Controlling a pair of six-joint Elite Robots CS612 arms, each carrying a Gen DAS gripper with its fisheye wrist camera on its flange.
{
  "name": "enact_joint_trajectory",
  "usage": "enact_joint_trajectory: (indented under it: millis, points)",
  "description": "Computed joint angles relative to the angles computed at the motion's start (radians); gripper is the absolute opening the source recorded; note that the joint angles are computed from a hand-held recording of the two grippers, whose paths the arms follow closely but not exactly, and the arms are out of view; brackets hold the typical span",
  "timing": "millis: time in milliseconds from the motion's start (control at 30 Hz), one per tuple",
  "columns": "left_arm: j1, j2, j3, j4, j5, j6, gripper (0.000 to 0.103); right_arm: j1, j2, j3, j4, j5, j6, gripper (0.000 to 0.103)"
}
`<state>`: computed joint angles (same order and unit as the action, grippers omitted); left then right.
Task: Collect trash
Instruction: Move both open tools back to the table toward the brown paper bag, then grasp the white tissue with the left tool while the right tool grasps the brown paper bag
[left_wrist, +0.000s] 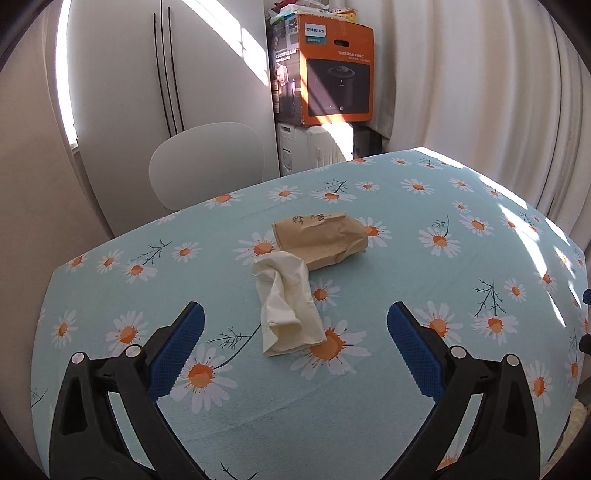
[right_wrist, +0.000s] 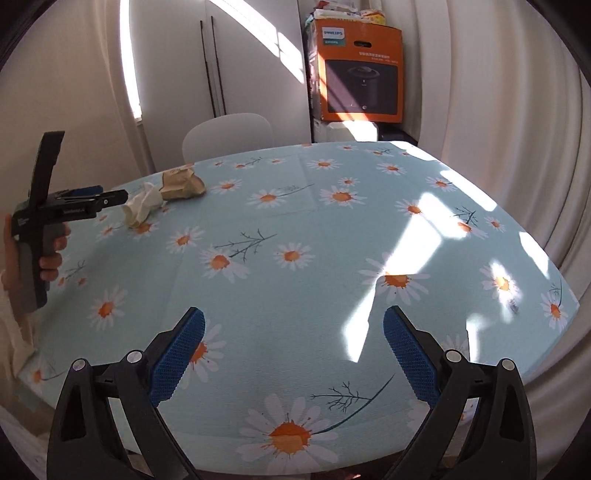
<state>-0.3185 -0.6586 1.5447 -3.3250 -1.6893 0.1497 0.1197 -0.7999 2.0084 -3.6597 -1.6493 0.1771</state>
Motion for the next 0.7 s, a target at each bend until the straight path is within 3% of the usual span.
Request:
enact_joint_trajectory:
  millis: [233,267,300,333,367,400,700]
  points:
    - [0.024,0.044,-0.081,0.09,-0.031,-0.067,0.097,0.029,0.021,-0.106,0.139,0.027,-0.012,0.093]
    - [0.022,0.051,-0.086,0.078,-0.019,-0.062,0.092,0.034,0.025,-0.12,0.157,0.025,-0.013,0.093]
    - [0.021,0.056,-0.089,0.072,-0.005,-0.05,0.071,0.039,0.028,-0.134,0.178,0.021,-0.013,0.093]
    - [0.022,0.057,-0.094,0.098,-0.007,-0.041,0.059,0.044,0.031,-0.15,0.203,0.016,-0.012,0.093]
    - [0.024,0.056,-0.101,0.13,-0.012,-0.039,0.03,0.048,0.035,-0.164,0.223,0.014,-0.011,0.093]
    - [0.023,0.057,-0.101,0.131,0.0,-0.039,0.021,0.052,0.039,-0.18,0.243,0.015,-0.008,0.093]
    - [0.04,0.051,-0.077,0.036,0.042,-0.053,0.021,0.084,0.08,-0.356,0.413,0.003,0.017,0.093]
